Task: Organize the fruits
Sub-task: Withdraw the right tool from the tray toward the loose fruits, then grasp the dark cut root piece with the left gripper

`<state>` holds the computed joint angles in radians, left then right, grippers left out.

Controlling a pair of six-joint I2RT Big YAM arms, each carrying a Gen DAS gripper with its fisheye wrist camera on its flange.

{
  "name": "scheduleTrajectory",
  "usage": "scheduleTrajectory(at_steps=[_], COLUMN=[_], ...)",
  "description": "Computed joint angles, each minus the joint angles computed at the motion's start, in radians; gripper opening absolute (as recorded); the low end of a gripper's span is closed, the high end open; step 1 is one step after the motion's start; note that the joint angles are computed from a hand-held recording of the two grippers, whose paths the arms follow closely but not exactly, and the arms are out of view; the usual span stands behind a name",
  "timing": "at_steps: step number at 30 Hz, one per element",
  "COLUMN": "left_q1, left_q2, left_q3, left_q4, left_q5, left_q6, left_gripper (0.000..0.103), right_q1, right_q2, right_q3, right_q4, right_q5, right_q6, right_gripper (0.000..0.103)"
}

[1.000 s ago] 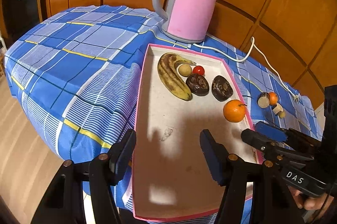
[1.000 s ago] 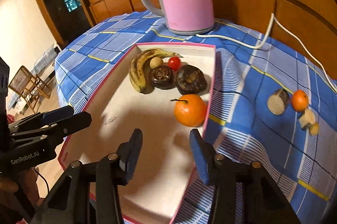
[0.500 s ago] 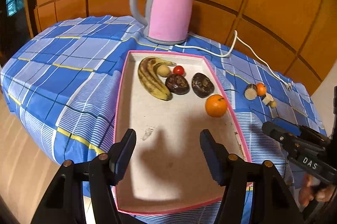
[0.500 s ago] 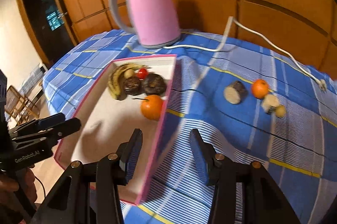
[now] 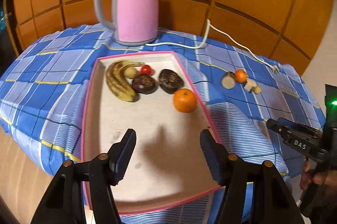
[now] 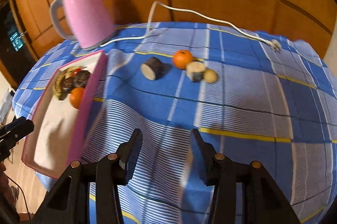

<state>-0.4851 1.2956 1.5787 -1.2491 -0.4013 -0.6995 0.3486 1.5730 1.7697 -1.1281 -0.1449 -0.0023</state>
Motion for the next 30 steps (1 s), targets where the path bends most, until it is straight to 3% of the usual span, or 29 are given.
scheduleTrajectory(at_steps=[13,21,30], left_q1=[-0.028,-0.009,0.031], left_q2=[0.112,0.21,0.385], left_q3=[0.134,0.238,0.422], left_q4=[0.04,0.034,-0.02], left_q5=[0.058,0.133,0.213], left_q6=[0.167,0.204,0.233], left_gripper=[0.063,0.063,0.064], right_q1=[-0.033,-0.053,-0.072], right_q2=[-0.019,-0.018,-0.017], right_q3=[-0.04,-0.044,-0.049], right_q4=[-0.002,-0.002,-0.002], right_q5=[0.038,0.027,0.017], right_q6=[0.027,0.038,0.043], right_gripper=[0.047,0.047,0.048])
